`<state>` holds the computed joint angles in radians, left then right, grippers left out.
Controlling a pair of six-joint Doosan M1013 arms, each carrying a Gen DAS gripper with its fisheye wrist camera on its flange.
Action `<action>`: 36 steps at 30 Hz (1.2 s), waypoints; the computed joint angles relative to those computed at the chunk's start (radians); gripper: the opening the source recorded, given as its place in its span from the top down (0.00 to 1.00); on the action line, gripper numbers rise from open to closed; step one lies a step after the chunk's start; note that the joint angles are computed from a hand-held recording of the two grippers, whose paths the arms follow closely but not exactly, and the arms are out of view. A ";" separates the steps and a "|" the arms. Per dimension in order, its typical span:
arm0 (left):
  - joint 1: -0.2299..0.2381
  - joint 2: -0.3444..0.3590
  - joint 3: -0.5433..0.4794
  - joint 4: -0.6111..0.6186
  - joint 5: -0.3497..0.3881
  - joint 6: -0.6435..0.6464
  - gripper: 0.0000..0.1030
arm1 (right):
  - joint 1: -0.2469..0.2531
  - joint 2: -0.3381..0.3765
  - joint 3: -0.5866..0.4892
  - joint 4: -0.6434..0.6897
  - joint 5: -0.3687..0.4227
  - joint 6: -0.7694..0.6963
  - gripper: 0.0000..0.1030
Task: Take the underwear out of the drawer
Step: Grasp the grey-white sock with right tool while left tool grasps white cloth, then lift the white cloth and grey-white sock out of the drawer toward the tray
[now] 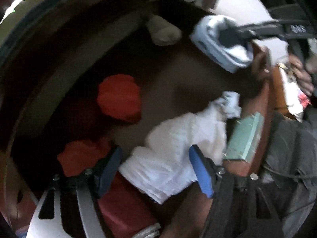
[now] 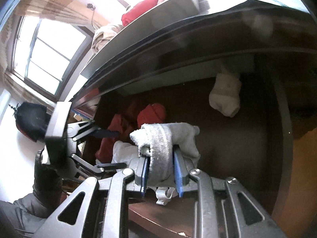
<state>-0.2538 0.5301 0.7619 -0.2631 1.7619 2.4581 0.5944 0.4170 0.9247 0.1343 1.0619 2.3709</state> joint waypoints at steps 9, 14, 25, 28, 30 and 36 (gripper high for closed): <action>-0.006 0.136 -0.192 -0.010 0.280 -0.063 0.29 | -0.006 0.005 0.002 0.030 -0.020 0.013 0.75; -0.012 0.143 -0.208 -0.002 0.307 -0.087 0.29 | -0.007 0.000 0.007 0.026 -0.029 0.020 0.75; 0.018 0.046 -0.075 -0.145 0.177 -0.262 0.70 | 0.003 -0.016 0.025 -0.039 -0.066 0.073 0.75; 0.049 0.022 -0.033 -0.231 0.094 -0.399 0.72 | 0.016 -0.020 0.026 -0.109 -0.075 0.105 0.75; 0.070 -0.001 0.004 -0.294 0.028 -0.471 0.74 | 0.022 -0.021 0.027 -0.138 -0.080 0.117 0.75; 0.121 -0.118 0.153 -0.434 -0.183 -0.467 0.74 | 0.032 -0.022 0.042 -0.171 -0.101 0.165 0.75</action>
<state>-0.1326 0.4123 0.9152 -0.6973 1.5788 1.9915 0.6263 0.3947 0.9666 -0.0364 0.9605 2.5363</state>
